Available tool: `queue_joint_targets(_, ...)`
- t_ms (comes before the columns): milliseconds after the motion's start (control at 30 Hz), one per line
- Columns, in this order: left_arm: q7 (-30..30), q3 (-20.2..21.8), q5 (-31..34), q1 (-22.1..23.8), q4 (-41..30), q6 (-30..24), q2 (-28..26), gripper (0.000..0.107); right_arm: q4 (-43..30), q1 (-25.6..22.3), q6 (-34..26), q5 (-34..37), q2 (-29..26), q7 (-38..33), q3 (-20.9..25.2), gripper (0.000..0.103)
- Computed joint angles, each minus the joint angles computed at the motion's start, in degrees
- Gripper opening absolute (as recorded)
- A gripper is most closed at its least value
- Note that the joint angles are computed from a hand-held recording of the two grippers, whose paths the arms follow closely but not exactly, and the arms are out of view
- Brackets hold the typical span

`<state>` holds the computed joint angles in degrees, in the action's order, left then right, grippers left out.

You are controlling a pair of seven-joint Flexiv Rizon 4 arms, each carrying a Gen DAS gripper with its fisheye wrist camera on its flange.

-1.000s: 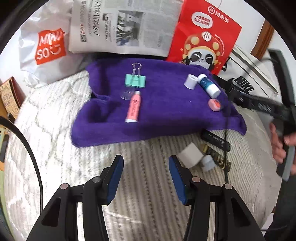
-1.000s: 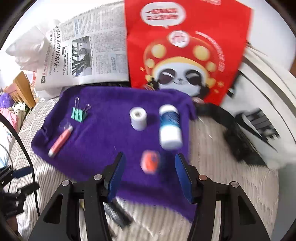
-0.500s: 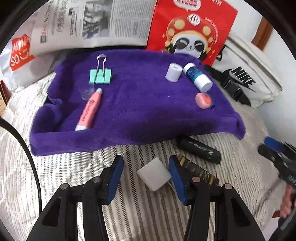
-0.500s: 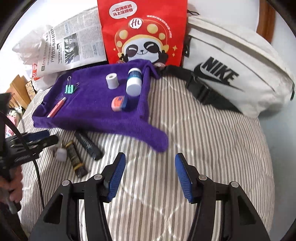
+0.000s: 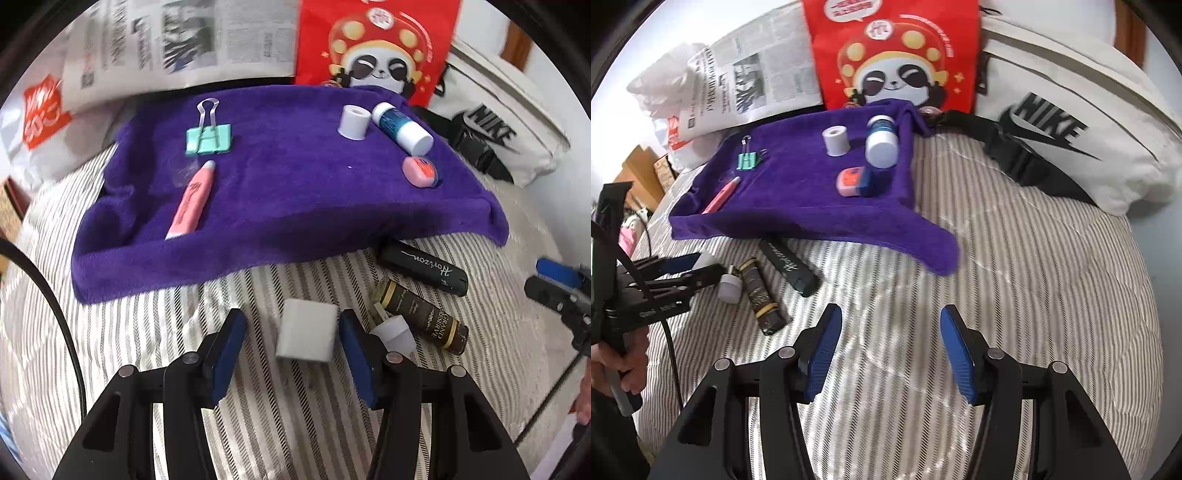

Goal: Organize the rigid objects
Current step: 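Grasp the white charger with the left tool while the right tool grasps the black Horizon case, then carry the charger with the left tool while the right tool carries the Horizon case onto the towel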

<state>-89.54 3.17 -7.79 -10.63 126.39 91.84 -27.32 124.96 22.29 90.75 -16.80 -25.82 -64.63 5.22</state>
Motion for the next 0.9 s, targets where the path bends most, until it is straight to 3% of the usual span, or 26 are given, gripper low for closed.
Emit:
queue_joint_targets(67, -1.0, 4.3, 2.7, -3.6, -1.0, 0.1, -0.5, 0.026, -0.8, 0.6, 0.3, -0.7, -0.7, -0.7, -0.1, 0.055)
queue_joint_targets(100, 0.3, 4.4, 2.5, -3.8, -0.7, 0.5, -0.4, 0.026, -1.4, 0.5, 0.2, -0.9, -1.2, -1.2, 0.3, 0.055)
queue_joint_targets(333, 1.4, 1.3, 1.1, 2.6, 4.5, 3.2, 2.2, 0.026, -8.5, -5.1, -2.4, -0.7, -7.1, -9.2, 9.7, 0.046)
queue_joint_targets(433, 2.4, -2.1, 0.1, 7.4, 7.2, 4.5, 3.5, 0.026, -10.2, -4.8, -3.0, -0.5, -8.8, -12.3, 10.6, 0.046)
queue_joint_targets(533, 3.3, -8.3, -0.3, 13.7, 9.3, 6.8, 3.9, 0.026, -10.7, -0.6, -3.1, -1.4, -9.2, -12.5, 6.6, 0.045)
queue_joint_targets(633, 3.1, -4.9, -0.7, 10.0, 8.9, 6.8, 3.6, 0.026, -12.4, -1.1, -4.0, -1.2, -10.8, -14.7, 8.2, 0.043)
queue_joint_targets(733, 2.8, -0.6, -1.1, 5.2, 7.9, 6.2, 3.2, 0.026, -12.3, 1.1, -3.1, -1.4, -11.0, -14.8, 6.0, 0.038)
queue_joint_targets(900, 3.0, -2.8, -1.1, 7.4, 8.5, 7.6, 3.1, 0.026, -11.6, -1.2, -6.1, 0.9, -9.5, -14.8, 8.4, 0.03)
